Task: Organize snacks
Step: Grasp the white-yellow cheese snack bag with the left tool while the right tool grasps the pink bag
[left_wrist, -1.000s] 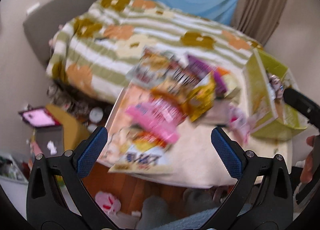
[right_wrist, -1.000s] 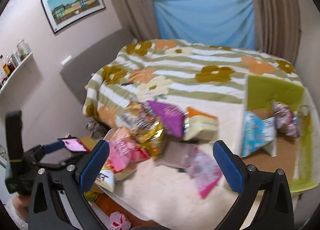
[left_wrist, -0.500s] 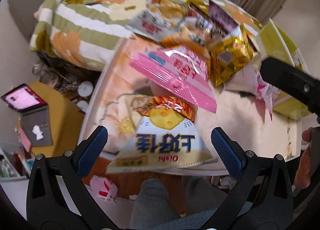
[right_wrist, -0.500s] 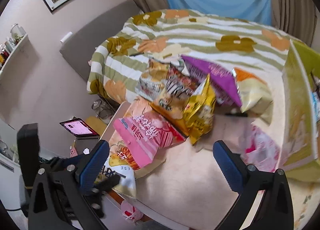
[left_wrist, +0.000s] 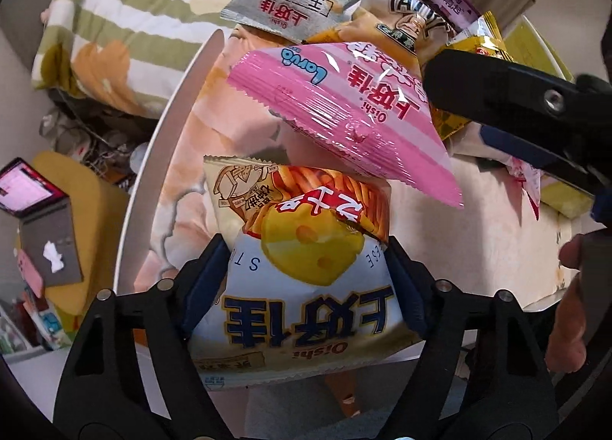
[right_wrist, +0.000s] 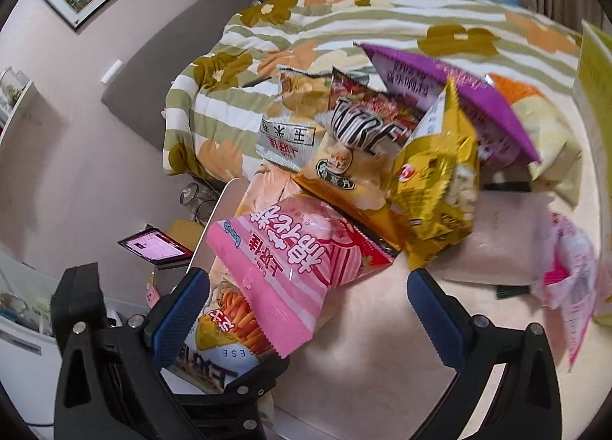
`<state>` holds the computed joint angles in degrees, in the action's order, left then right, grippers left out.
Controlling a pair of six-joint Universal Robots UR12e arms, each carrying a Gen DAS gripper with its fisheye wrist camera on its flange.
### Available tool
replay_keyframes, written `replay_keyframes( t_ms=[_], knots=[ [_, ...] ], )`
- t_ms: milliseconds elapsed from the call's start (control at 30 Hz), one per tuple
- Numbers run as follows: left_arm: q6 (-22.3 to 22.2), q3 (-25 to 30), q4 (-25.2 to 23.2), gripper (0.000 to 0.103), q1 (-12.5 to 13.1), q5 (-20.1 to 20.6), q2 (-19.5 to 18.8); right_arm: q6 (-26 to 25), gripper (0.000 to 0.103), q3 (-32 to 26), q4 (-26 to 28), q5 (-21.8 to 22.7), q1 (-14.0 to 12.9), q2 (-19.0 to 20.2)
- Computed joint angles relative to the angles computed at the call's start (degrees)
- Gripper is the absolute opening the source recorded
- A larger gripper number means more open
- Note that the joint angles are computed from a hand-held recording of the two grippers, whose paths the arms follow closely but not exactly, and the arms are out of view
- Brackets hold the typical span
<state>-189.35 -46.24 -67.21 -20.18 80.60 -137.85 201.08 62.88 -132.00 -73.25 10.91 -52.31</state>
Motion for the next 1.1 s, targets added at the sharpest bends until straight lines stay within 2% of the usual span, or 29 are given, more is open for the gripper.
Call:
replay_keyframes(
  t_ms=[300, 500, 600, 733, 867, 1100],
  knots=[
    [1.1, -1.3, 0.4, 0.073, 0.7, -1.2, 0.9, 9.0, 0.103, -2.8, 1.4, 4.1, -0.5, 2.4],
    [2.2, -1.3, 0.3, 0.073, 1.0, -0.9, 1.1, 21.7, 0.103, -4.3, 1.5, 7.6, -1.2, 3.9],
    [2.4, -1.3, 0.3, 0.073, 1.1, -0.8, 1.1, 26.2, 0.103, -5.7, 2.7, 7.4, -1.3, 4.7],
    [2.4, -1.3, 0.3, 0.073, 1.2, -1.1, 1.1, 28.3, 0.103, -8.1, 5.5, 6.6, -1.0, 6.1],
    [2.5, -1.1, -0.2, 0.073, 1.3, -1.2, 0.9, 29.1, 0.102, -8.9, 7.5, 7.8, -1.0, 7.0],
    [2.5, -0.6, -0.6, 0.073, 1.3, -1.2, 0.7, 27.9, 0.081, -6.5, 3.6, 11.1, -1.8, 6.4]
  ],
)
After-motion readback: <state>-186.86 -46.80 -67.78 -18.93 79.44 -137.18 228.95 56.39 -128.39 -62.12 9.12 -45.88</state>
